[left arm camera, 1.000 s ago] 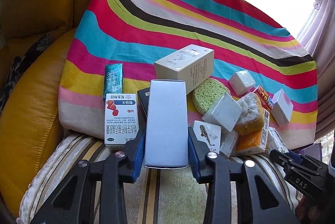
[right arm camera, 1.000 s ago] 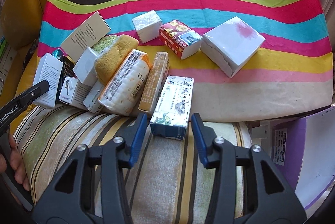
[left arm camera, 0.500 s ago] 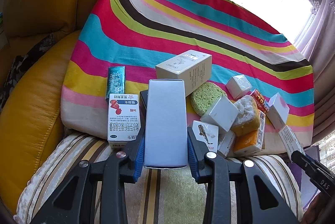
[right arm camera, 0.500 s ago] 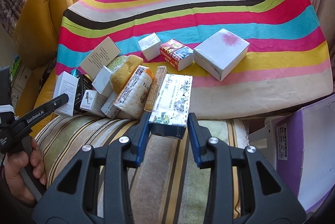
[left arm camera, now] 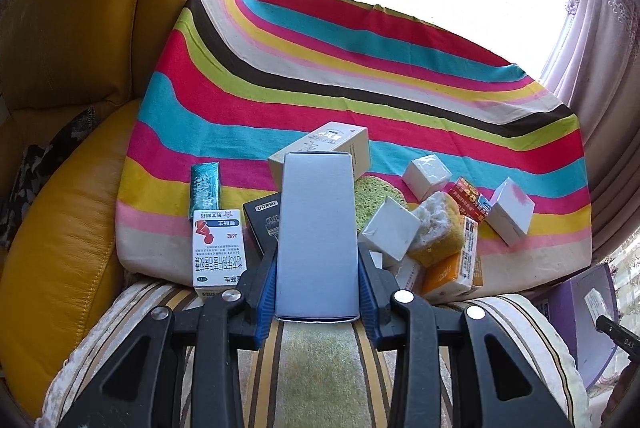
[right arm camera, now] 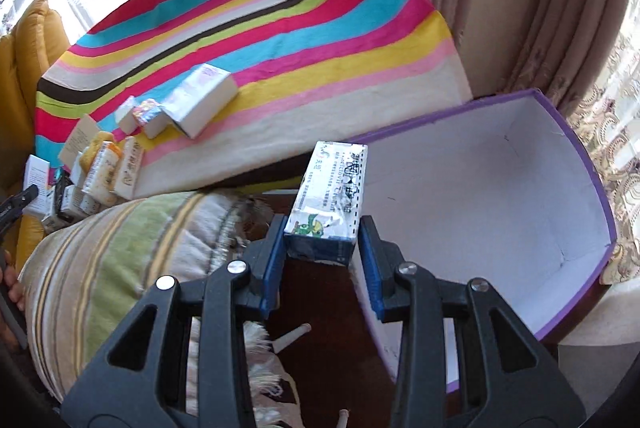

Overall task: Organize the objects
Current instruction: 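Carry both held boxes over the purple-rimmed storage bin with both tools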

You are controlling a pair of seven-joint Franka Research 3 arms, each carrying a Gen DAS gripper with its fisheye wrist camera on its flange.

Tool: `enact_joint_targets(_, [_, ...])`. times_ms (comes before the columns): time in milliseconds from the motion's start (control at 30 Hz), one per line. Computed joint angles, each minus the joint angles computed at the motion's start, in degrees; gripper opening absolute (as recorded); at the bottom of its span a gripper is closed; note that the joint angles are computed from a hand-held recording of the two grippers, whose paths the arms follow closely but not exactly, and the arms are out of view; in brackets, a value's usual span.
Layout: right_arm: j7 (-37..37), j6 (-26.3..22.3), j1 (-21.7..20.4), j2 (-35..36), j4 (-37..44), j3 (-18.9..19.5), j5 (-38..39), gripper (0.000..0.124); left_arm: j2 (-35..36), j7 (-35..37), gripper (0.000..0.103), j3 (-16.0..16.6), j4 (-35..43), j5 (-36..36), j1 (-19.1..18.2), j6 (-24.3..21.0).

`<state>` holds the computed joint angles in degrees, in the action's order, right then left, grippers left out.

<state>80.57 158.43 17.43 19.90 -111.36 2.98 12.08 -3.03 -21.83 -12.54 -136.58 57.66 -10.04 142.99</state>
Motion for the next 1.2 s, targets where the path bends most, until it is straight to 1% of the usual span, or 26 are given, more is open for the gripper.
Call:
enact_joint_targets(100, [2.2, -2.4, 0.1, 3.1, 1.7, -2.6, -2.9, 0.04, 0.2, 0.7, 0.037, -0.2, 0.7, 0.0, -0.3, -0.3])
enact_joint_targets(167, [2.8, -3.9, -0.6, 5.0, 3.1, -3.0, -3.3, 0.04, 0.6, 1.2, 0.037, -0.3, 1.3, 0.1, -0.5, -0.5])
enact_joint_targets(200, [2.0, -5.7, -1.5, 6.1, 4.2, -2.3, -2.4, 0.04, 0.9, 1.6, 0.037, -0.4, 1.6, 0.0, -0.7, -0.6])
enact_joint_targets(267, [-3.6, -8.9, -4.9, 7.3, 5.5, 1.8, 2.6, 0.04, 1.5, 2.3, 0.037, -0.4, 2.5, -0.1, -1.0, -0.8])
enact_joint_targets(300, [-4.4, -9.2, -4.7, 7.5, 5.5, 2.0, 3.3, 0.04, 1.9, 2.8, 0.037, -0.4, 3.0, -0.2, -1.2, -0.9])
enact_joint_targets(333, [-4.2, -8.5, -3.7, 7.5, 5.2, 1.4, 2.6, 0.04, 2.2, 3.2, 0.037, -0.4, 3.4, -0.2, -1.4, -0.8])
enact_joint_targets(367, [-5.0, -8.5, -3.9, 7.6, 5.4, 1.7, 3.5, 0.04, 2.5, 3.5, 0.037, -0.3, 3.8, -0.1, -1.5, -0.8])
enact_joint_targets(433, [-8.8, -10.1, -5.8, 7.9, 6.0, 4.2, 7.9, 0.04, 3.1, 4.1, 0.037, -0.3, 4.5, 0.2, -1.9, -0.8])
enact_joint_targets(600, [-17.1, -12.1, -5.8, 8.0, 6.4, 6.7, 13.4, 0.04, 4.1, 5.4, 0.037, -0.1, 6.0, 0.3, -2.8, -0.6])
enact_joint_targets(767, [-21.9, -12.6, -4.5, 7.6, 5.8, 6.8, 16.1, 0.04, 4.4, 6.5, 0.037, 0.0, 6.7, 0.3, -3.4, -0.8])
enact_joint_targets(867, [-24.1, -12.3, -4.6, 7.1, 5.1, 6.8, 18.0, 0.04, 5.0, 7.0, 0.037, -0.1, 7.7, 0.9, -3.8, -1.0])
enact_joint_targets(967, [-26.2, -12.2, -5.2, 6.4, 4.3, 6.9, 20.3, 0.04, 6.1, 8.3, 0.037, 0.0, 9.3, 1.3, -4.2, -0.1])
enact_joint_targets(1033, [-25.5, -12.5, -5.7, 6.0, 4.0, 6.5, 22.3, 0.04, 7.2, 9.6, 0.037, 0.1, 11.0, 1.8, -4.7, 0.6])
enact_joint_targets(1133, [-22.8, -9.9, -4.8, 5.1, 3.4, 4.6, 21.4, 0.04, 9.4, 11.8, 0.037, 0.3, 14.3, 2.4, -5.5, 2.2])
enact_joint_targets(1200, [-22.3, -7.4, -4.9, 3.4, 1.2, 3.8, 20.8, 0.04, 11.8, 14.4, 0.037, 0.5, 17.3, 2.0, -6.0, 4.4])
